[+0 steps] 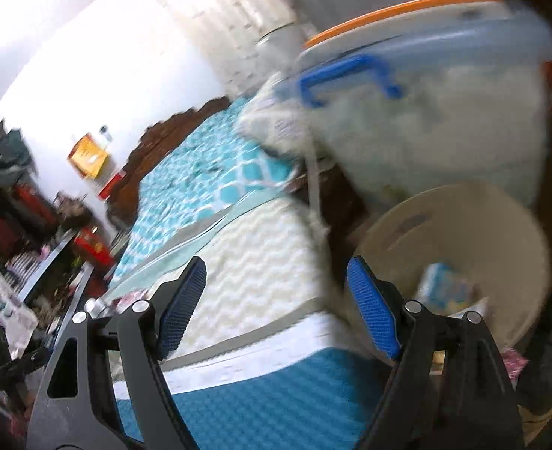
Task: Collect trash
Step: 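Grasp the white milk carton with right tool while left tool grasps crumpled white plastic bag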
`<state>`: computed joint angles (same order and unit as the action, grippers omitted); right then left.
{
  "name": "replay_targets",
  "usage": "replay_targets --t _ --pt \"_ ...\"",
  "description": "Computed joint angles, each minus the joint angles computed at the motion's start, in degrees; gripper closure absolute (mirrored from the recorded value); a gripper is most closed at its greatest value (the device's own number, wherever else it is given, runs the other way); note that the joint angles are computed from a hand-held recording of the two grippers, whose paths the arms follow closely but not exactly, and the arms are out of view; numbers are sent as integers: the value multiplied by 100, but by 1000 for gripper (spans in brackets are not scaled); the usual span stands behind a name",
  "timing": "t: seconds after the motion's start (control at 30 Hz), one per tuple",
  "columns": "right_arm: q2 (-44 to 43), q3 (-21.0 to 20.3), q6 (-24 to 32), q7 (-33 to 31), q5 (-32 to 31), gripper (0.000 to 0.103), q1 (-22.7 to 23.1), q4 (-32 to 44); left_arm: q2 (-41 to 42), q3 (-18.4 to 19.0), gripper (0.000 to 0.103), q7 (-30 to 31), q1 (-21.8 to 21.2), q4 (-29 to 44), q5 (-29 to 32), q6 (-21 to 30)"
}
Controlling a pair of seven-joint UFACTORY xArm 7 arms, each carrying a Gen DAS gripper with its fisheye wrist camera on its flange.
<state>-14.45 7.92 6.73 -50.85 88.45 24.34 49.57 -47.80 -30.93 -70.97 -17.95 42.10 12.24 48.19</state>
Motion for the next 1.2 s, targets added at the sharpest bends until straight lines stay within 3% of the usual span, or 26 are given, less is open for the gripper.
replay_targets --t 0.1,0.27,0.47,0.6,0.77,0.93,1.0,1.13,1.2 --pt "348 146 221 379 -363 26 132 302 -573 102 45 -111 -102 -276 -92 412" --pt "1047 353 607 918 -781 29 369 855 -1019 157 45 -38 -161 -541 -179 675" --pt "1869 697 744 1536 -1355 29 480 1533 -1055 231 43 270 -204 -742 -274 660" --pt "2187 901 617 2210 -2165 30 520 1903 -1140 332 42 423 -167 -885 -252 531" --pt "2668 1014 609 3224 -4151 30 813 2706 -1762 507 41 472 -89 -1235 -253 765" --pt "3568 760 1080 4295 -6414 30 1540 4045 -2784 745 39 491 -60 -1702 -406 1334" --pt "4002 632 1304 4572 -7157 29 1854 4671 -3106 856 32 554 -45 -1859 -490 1452" --pt "4876 614 1959 5015 -7938 29 2100 5920 -3418 1077 25 750 102 -2114 -634 1369" --pt "5214 606 2209 5176 -8191 29 2187 6420 -3284 1093 16 901 229 -2152 -633 1167"
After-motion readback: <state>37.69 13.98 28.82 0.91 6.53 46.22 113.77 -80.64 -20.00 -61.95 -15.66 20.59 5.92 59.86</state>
